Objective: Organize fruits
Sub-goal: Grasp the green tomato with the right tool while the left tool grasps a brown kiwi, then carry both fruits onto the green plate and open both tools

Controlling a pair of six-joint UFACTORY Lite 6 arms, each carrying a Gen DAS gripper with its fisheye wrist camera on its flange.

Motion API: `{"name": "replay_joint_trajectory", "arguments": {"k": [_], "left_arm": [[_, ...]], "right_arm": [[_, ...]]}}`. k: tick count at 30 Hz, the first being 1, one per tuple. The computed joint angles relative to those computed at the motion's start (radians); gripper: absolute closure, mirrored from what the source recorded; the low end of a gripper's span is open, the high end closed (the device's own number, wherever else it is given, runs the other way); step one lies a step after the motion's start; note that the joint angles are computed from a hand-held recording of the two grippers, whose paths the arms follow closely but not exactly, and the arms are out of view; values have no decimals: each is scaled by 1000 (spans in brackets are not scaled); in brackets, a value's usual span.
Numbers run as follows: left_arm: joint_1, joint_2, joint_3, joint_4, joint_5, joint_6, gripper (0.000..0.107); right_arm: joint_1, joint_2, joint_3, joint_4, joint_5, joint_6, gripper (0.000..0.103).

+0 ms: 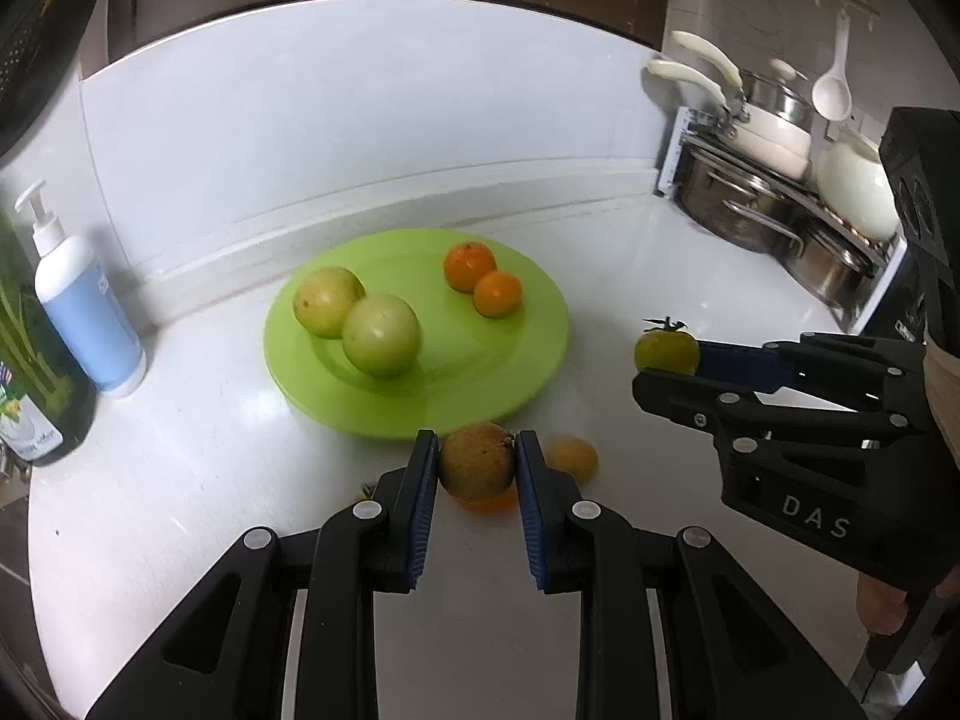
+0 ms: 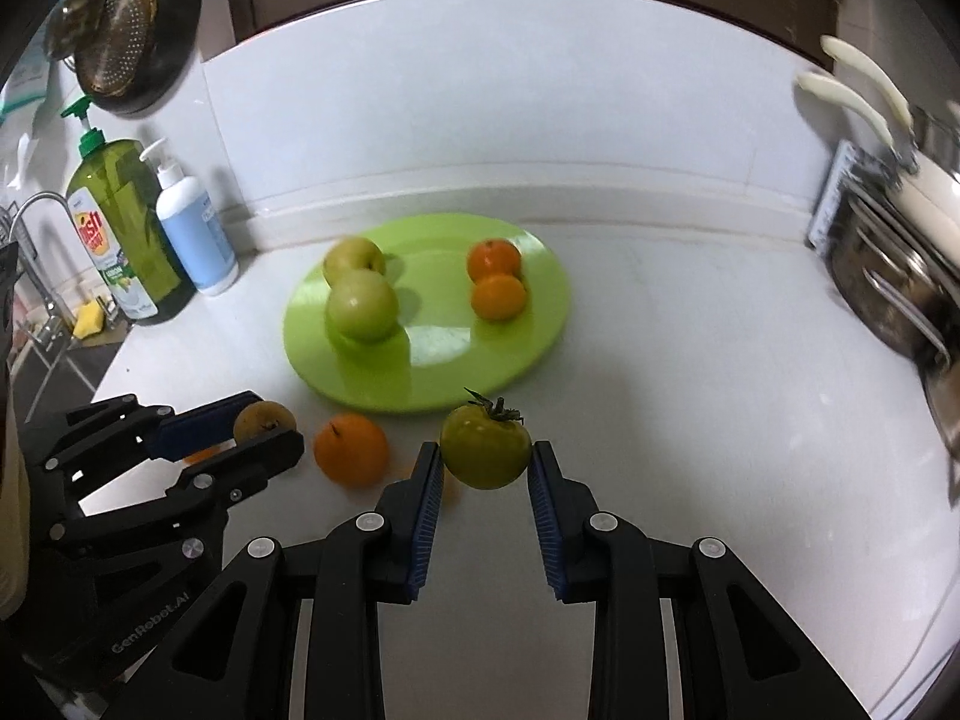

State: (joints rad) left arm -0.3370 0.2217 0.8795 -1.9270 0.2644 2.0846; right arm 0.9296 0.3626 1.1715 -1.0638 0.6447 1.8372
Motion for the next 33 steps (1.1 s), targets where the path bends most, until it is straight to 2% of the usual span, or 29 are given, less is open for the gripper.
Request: {"name": "replay_joint_trajectory", "arguments": {"k": [6, 12, 19, 27, 31, 33], "left_arm": [[28, 118, 188, 324, -8, -318, 81], [46, 288, 450, 734, 23, -730, 81], [38, 530, 815, 1144, 95, -1146, 81], [25, 810, 1249, 1438, 253, -1444, 81], [23, 857, 1322, 1467, 279, -1473, 80], [19, 854, 1323, 1475, 272, -1483, 73]], "right_arm": [[-106, 77, 127, 58, -87, -185, 73], [-215, 194, 281, 270, -169, -476, 73], [-295, 370, 500, 528, -157, -801, 73], [-331, 483, 644, 619, -125, -909, 73], [-343, 501, 667, 641, -120, -936, 72], [-344, 504, 671, 630, -118, -923, 72]]}}
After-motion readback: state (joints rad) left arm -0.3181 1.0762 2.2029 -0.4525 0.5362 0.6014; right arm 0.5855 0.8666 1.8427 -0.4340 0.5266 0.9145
